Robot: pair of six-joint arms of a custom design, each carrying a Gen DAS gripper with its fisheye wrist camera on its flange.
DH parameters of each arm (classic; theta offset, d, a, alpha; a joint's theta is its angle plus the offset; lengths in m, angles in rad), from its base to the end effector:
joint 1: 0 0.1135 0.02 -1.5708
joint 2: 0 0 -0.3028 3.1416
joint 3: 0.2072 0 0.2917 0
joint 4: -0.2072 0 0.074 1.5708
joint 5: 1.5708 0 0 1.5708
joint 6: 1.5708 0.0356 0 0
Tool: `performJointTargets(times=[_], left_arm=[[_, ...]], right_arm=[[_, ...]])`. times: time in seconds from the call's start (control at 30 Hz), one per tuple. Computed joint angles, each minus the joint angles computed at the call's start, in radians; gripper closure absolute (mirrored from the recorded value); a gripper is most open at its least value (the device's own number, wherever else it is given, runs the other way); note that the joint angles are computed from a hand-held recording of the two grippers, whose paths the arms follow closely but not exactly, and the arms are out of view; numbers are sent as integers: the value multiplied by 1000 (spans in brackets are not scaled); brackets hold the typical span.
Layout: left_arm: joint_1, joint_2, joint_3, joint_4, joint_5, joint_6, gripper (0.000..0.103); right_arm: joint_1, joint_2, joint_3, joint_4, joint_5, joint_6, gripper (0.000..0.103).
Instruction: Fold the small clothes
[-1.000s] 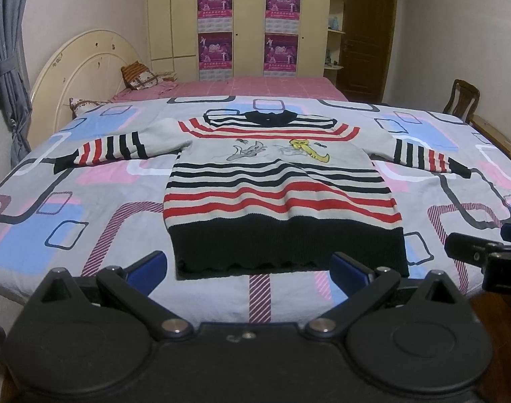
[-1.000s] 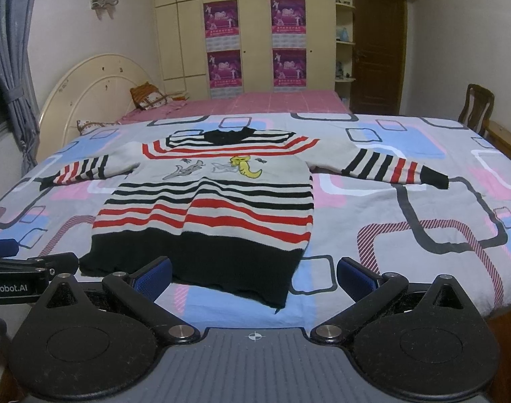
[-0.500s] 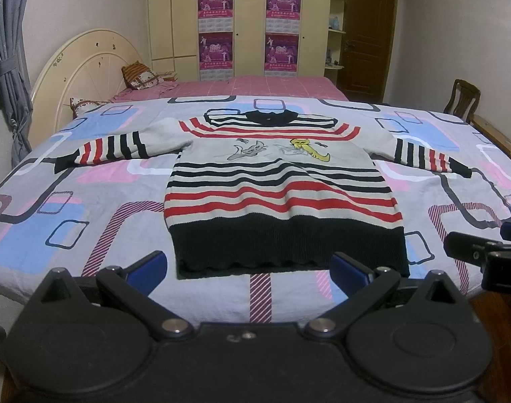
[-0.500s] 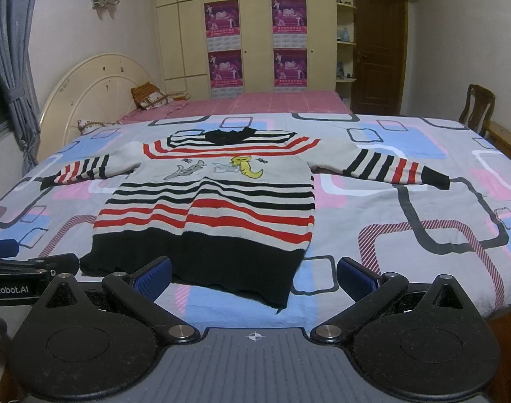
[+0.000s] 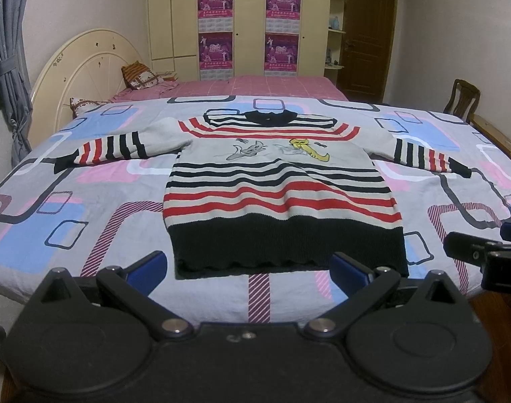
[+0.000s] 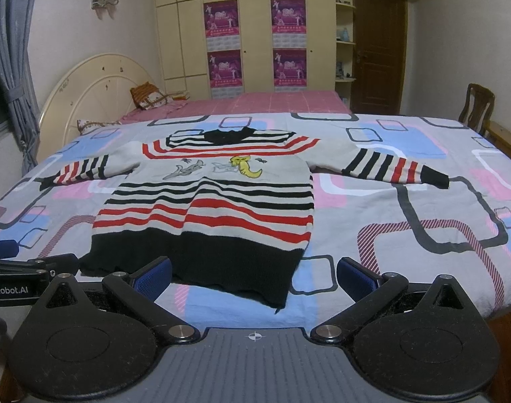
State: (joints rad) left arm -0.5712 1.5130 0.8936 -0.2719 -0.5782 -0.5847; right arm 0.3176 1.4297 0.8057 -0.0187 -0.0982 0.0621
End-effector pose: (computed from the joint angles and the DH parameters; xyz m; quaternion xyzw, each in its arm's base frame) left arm 0.2923 -0.1648 0.2182 -0.1011 0.9031 0.0506 0.4144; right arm 0.3141 0.1069 0.2296 -0.1356 0.8831 0.1275 0.4307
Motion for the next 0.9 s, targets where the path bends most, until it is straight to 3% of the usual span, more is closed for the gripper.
performJointTargets(times=[0.67, 0.9], left_arm=[[2, 11, 6, -1, 8, -2, 0], [34, 38, 29, 27, 44, 48, 0]], right_arm=[[-4, 20, 12, 4, 2, 0, 0], [-3, 68, 56, 4, 21, 9, 0]])
